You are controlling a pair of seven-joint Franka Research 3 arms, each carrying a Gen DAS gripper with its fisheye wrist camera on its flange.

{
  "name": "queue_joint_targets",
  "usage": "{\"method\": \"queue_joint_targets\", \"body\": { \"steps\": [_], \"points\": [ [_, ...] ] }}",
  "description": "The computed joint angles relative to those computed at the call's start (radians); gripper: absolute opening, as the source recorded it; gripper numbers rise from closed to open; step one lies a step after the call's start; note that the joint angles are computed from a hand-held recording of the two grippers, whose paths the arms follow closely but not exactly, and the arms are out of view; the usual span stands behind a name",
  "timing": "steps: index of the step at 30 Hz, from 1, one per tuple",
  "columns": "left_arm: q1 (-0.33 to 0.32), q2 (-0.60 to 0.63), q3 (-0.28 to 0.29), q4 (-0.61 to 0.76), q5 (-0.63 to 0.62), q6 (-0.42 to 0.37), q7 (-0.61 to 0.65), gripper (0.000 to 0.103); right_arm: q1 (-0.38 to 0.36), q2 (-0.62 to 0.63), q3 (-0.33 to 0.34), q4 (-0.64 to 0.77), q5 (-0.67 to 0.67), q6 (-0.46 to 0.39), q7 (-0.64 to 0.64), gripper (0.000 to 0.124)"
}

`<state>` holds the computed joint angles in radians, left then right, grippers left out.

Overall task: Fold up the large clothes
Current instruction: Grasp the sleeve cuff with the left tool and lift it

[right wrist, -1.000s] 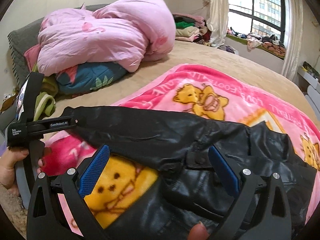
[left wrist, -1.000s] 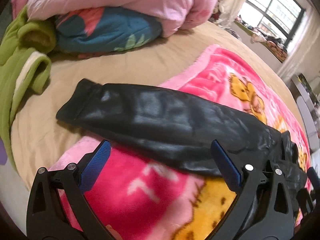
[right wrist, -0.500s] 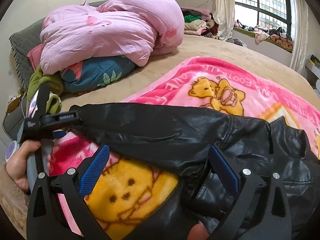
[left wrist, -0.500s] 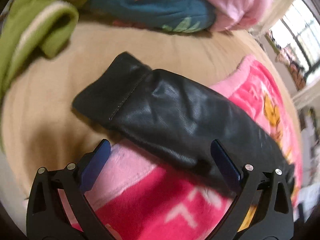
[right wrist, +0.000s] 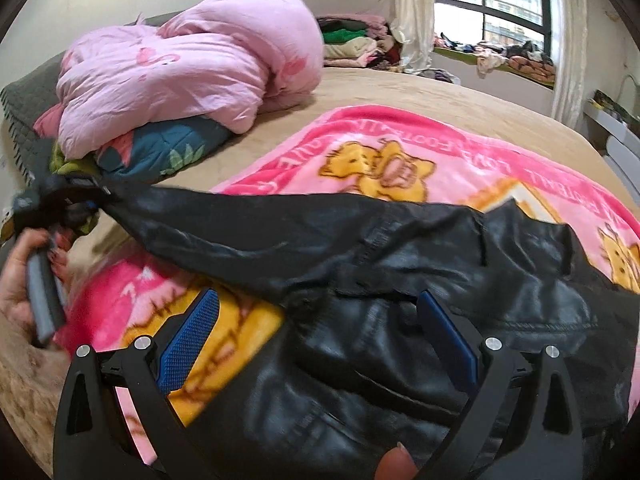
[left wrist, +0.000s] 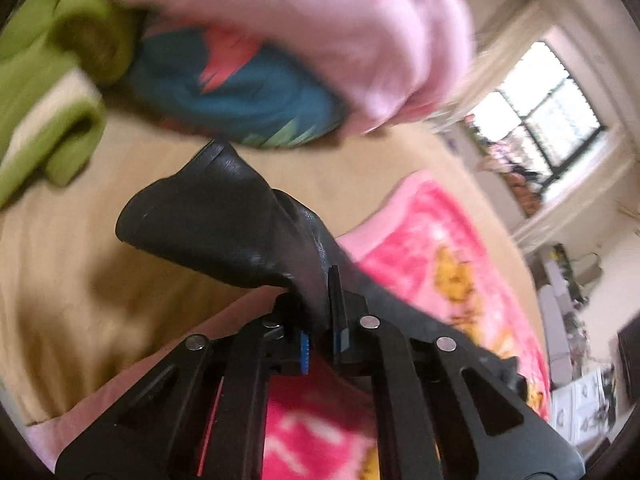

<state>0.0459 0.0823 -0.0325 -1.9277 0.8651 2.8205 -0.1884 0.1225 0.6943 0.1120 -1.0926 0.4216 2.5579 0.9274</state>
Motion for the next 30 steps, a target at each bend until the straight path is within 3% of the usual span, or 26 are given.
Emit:
{"method": "queue_joint_targets", "body": {
  "steps": [4,11,23,26,30],
  "points": [
    [-0.028,-0.02,-0.012,0.066,0.152,-0.023,-0.048,0.0,-0.039,-0.072,0.0,-0.118,0.042,0.045,-0.008,0.098],
    [-0.087,0.021,-0.055,0.226,0.214,-0.064,0.05,0.0,-0.093,-0.151,-0.021,-0.224,0.091,0.09,0.031,0.098],
    [-0.255,0.259,-0.067,0.629,0.042,-0.084,0.462,0.0,-0.199,-0.265,-0.016,-0.375,0.286,0.158,-0.009,0.098],
    [-0.283,0.349,-0.085,0.759,-0.043,-0.085,0.595,0.0,-0.225,-0.287,-0.016,-0.401,0.341,0.167,-0.029,0.098],
    [-0.309,0.49,-0.15,0.942,-0.187,-0.099,0.82,0.0,-0.248,-0.308,-0.026,-0.428,0.405,0.18,-0.037,0.098]
  ]
}}
